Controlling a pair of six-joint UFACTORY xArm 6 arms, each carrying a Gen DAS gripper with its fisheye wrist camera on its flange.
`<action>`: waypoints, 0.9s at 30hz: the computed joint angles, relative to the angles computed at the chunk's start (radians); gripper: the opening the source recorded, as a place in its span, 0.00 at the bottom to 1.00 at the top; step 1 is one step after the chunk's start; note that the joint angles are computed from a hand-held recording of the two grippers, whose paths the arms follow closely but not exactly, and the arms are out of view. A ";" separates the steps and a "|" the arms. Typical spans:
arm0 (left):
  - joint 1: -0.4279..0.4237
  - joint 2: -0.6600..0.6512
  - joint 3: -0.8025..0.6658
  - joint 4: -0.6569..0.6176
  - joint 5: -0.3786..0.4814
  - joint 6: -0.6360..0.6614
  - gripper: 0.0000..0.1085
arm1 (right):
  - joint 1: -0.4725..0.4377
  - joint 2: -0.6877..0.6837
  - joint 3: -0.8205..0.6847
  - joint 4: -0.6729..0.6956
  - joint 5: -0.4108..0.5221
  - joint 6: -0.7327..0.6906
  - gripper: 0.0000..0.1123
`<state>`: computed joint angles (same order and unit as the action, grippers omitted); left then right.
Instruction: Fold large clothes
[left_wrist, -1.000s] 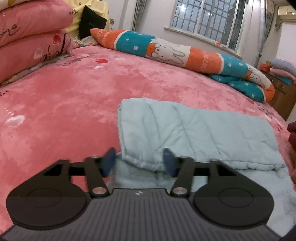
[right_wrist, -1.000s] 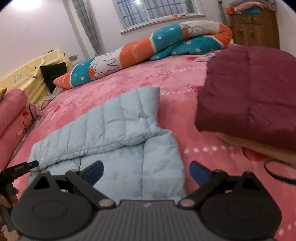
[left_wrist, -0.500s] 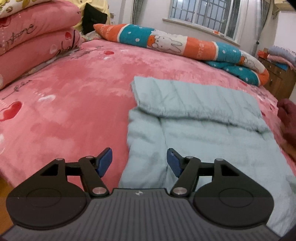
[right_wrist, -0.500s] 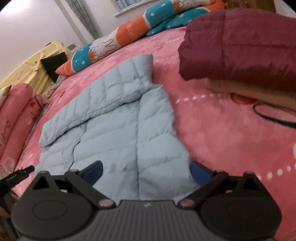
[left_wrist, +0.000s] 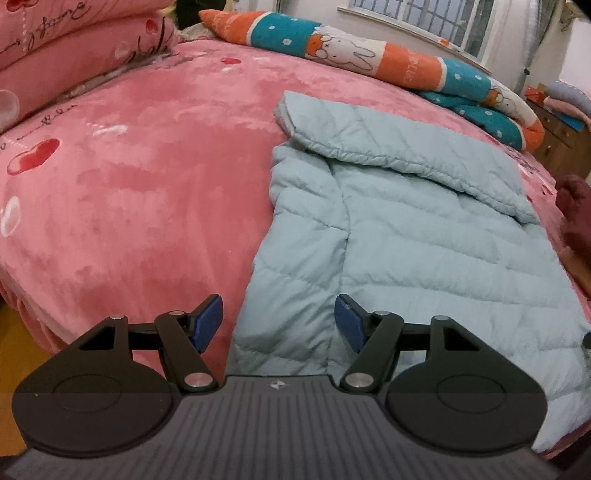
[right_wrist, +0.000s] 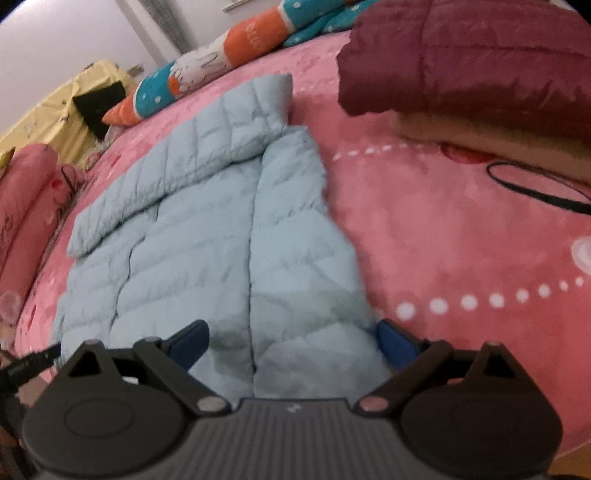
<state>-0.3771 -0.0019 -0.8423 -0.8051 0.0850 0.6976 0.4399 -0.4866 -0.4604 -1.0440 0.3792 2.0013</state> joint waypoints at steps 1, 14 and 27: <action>-0.002 0.006 -0.004 -0.008 -0.002 0.004 0.76 | 0.000 0.008 0.000 0.004 -0.015 -0.017 0.87; 0.031 0.006 -0.025 -0.062 0.150 0.013 0.79 | -0.036 0.036 0.013 -0.036 -0.201 -0.049 0.47; 0.040 -0.027 -0.019 -0.104 0.287 0.129 0.54 | -0.059 0.065 -0.004 -0.075 -0.260 0.011 0.44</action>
